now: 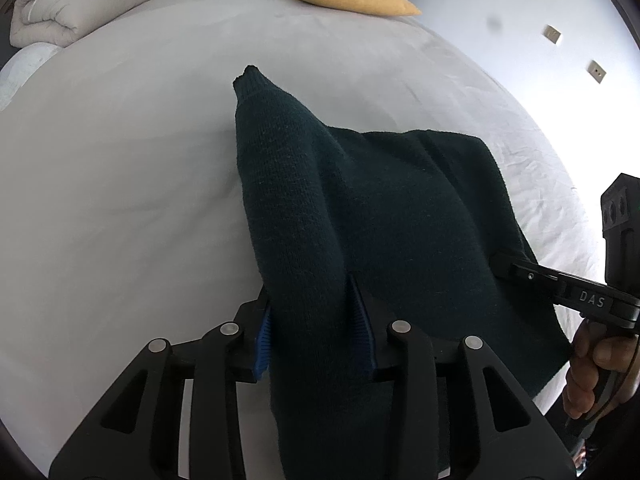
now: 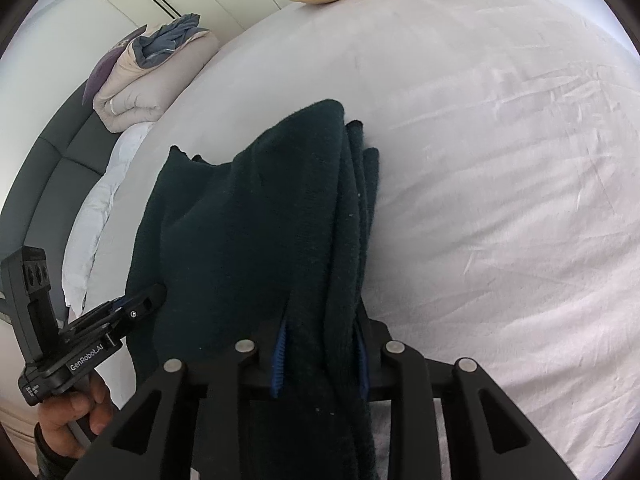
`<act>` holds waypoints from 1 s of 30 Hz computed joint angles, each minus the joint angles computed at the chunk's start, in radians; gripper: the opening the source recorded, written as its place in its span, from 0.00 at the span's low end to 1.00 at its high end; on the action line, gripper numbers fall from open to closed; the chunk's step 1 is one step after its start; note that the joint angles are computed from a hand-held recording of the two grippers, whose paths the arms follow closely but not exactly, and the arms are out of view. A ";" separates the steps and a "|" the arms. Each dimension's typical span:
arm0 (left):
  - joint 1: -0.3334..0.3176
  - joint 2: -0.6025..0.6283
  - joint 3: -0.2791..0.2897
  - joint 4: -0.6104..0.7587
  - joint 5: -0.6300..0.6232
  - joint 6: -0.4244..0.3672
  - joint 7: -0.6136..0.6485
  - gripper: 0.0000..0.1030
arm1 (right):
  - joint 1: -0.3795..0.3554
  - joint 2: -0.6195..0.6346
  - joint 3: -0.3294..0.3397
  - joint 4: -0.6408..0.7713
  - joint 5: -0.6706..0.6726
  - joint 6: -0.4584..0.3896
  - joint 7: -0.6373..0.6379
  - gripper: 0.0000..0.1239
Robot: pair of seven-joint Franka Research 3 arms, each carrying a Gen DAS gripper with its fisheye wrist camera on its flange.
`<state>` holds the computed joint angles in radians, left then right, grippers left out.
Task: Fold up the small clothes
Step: 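Open both grippers and lift them away from the folded sweater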
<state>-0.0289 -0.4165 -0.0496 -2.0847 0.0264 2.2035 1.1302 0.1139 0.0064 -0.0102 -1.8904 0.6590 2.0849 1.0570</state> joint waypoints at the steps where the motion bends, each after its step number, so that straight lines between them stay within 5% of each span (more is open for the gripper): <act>1: 0.002 -0.006 0.002 -0.011 0.004 0.005 0.003 0.35 | 0.000 0.000 0.000 0.002 -0.001 -0.001 0.003 0.26; 9: 0.036 -0.046 -0.034 -0.058 0.100 0.097 -0.077 0.47 | 0.014 -0.139 0.001 -0.108 -0.053 0.163 -0.031 0.38; 16: 0.156 -0.249 -0.209 -0.141 0.485 0.206 -0.323 0.98 | 0.058 -0.336 -0.022 -0.266 0.015 0.357 -0.128 0.56; 20: 0.207 -0.364 -0.300 -0.163 0.683 0.186 -0.453 1.00 | 0.101 -0.451 -0.049 -0.371 0.086 0.487 -0.187 0.70; 24: 0.150 -0.417 -0.290 -0.152 0.684 0.123 -0.482 1.00 | 0.155 -0.541 -0.086 -0.443 0.175 0.612 -0.255 0.83; 27: 0.133 -0.455 -0.284 -0.145 0.689 0.115 -0.514 1.00 | 0.186 -0.590 -0.090 -0.478 0.191 0.716 -0.287 0.83; 30: 0.124 -0.489 -0.290 -0.123 0.692 0.070 -0.514 1.00 | 0.206 -0.619 -0.106 -0.480 0.167 0.734 -0.285 0.83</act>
